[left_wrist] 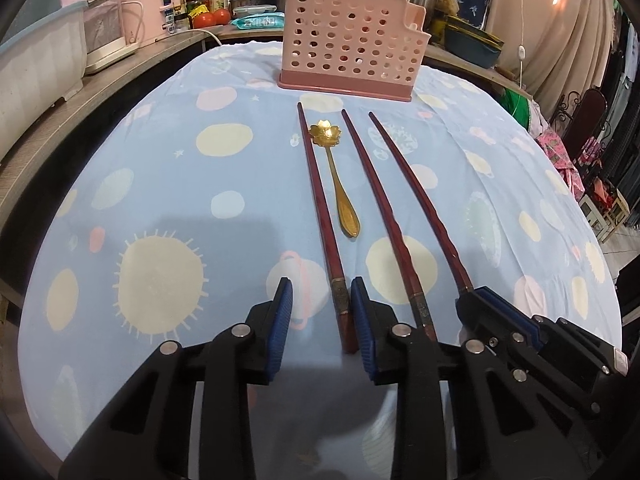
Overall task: Organize utensils
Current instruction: 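Close the right tool on a dark red chopstick while the left tool grasps another, then lift and carry both dark red chopsticks over the pink basket with both tools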
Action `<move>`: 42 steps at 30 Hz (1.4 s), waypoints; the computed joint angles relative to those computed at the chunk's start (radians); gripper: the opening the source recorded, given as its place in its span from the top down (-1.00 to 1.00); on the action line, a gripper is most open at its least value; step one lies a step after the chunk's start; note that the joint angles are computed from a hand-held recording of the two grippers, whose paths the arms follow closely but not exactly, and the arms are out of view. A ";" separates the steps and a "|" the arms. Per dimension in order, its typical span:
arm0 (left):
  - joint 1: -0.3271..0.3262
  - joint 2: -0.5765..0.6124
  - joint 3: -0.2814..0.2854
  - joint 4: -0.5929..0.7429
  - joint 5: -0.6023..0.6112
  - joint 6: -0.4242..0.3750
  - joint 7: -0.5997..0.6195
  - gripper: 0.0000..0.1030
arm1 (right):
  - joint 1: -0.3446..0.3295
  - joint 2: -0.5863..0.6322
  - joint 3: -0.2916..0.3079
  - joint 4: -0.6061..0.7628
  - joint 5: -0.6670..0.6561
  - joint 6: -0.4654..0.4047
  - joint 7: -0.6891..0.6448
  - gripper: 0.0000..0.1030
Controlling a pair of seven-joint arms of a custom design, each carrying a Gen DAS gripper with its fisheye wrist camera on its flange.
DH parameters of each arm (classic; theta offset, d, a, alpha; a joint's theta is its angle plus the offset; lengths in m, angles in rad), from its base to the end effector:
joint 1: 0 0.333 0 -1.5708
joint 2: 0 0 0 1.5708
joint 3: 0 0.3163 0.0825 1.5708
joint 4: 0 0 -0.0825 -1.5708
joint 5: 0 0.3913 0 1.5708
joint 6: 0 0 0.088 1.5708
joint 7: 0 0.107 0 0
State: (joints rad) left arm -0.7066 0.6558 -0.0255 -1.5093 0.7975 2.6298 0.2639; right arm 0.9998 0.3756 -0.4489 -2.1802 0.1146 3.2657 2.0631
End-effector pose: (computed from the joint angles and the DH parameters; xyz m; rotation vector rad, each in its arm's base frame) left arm 0.5497 -0.5123 0.3207 -1.8331 1.8926 -0.7477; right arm 0.5227 0.3241 0.3155 -1.7340 1.6837 -0.3878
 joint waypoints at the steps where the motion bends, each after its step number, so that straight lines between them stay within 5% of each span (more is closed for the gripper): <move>1: -0.001 0.000 0.001 -0.001 0.001 0.000 0.000 0.56 | 0.000 0.000 0.000 0.000 0.000 0.000 0.000 0.86; 7: 0.005 -0.005 -0.004 -0.011 -0.006 0.008 0.004 0.84 | -0.001 -0.001 0.001 0.000 0.002 0.000 -0.002 0.86; 28: 0.017 -0.097 -0.001 -0.096 0.065 0.031 -0.098 0.87 | 0.029 -0.049 -0.012 -0.047 0.067 0.030 -0.041 0.86; 42: 0.039 -0.183 -0.008 -0.128 0.204 0.041 -0.208 0.87 | 0.207 -0.117 -0.184 -0.078 0.256 0.072 -0.198 0.87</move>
